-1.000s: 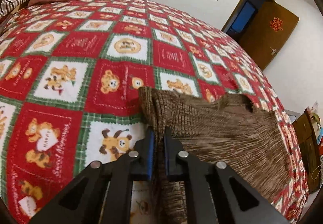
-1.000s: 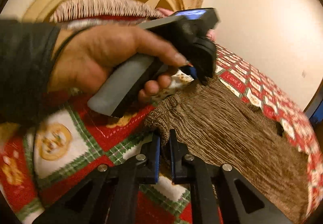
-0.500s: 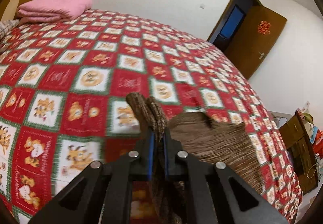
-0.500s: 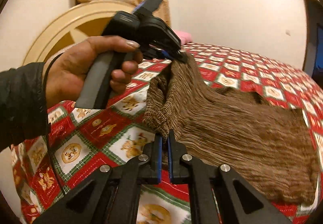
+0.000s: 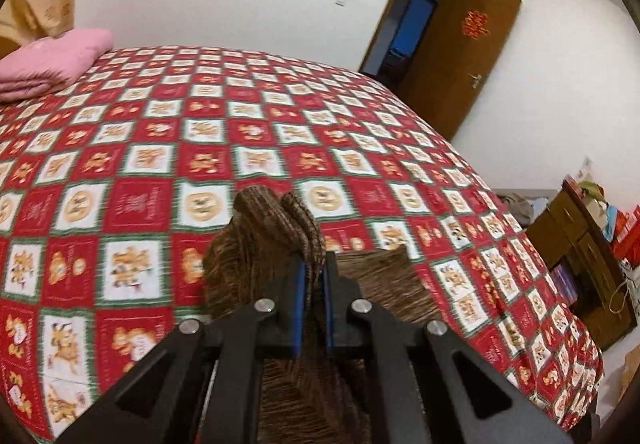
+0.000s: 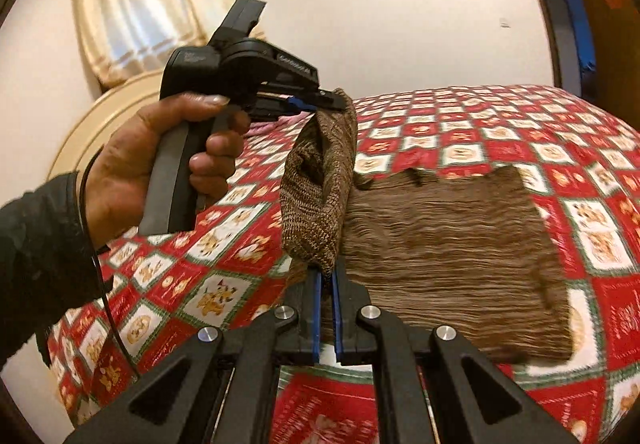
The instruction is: Fold small clothes
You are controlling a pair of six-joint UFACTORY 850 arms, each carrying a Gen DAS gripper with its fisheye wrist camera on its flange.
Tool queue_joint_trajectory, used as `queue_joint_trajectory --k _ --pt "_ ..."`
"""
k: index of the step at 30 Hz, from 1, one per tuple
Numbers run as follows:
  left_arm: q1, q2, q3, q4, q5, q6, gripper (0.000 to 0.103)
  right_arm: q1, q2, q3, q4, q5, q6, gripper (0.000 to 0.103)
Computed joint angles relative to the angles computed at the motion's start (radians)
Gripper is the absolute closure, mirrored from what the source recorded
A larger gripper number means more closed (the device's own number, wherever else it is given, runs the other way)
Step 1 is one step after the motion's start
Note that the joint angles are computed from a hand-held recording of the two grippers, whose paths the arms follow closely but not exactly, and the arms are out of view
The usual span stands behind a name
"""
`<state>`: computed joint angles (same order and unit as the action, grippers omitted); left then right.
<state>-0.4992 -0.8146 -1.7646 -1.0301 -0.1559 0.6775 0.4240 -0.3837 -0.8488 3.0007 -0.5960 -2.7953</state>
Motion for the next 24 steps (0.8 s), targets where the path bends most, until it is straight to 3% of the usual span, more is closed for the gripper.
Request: queue_joint_trajectory --k 14,20,24 --pt "-0.093 -0.207 -0.329 0.509 -0.135 -0.438 0.095 -0.153 0.048 0.134 -0.074 -0.092 0.217 0.099" --pt "-0.129 -0.358 -0.555 0.730 -0.236 -0.632 0.095 -0.216 0.022 0.148 -0.116 -0.102 0.299 0.099" --pt "-0.145 -0.502 -0.785 0.876 -0.348 -0.772 0.095 -0.262 -0.005 0.140 -0.194 -0.112 0.420 0.099"
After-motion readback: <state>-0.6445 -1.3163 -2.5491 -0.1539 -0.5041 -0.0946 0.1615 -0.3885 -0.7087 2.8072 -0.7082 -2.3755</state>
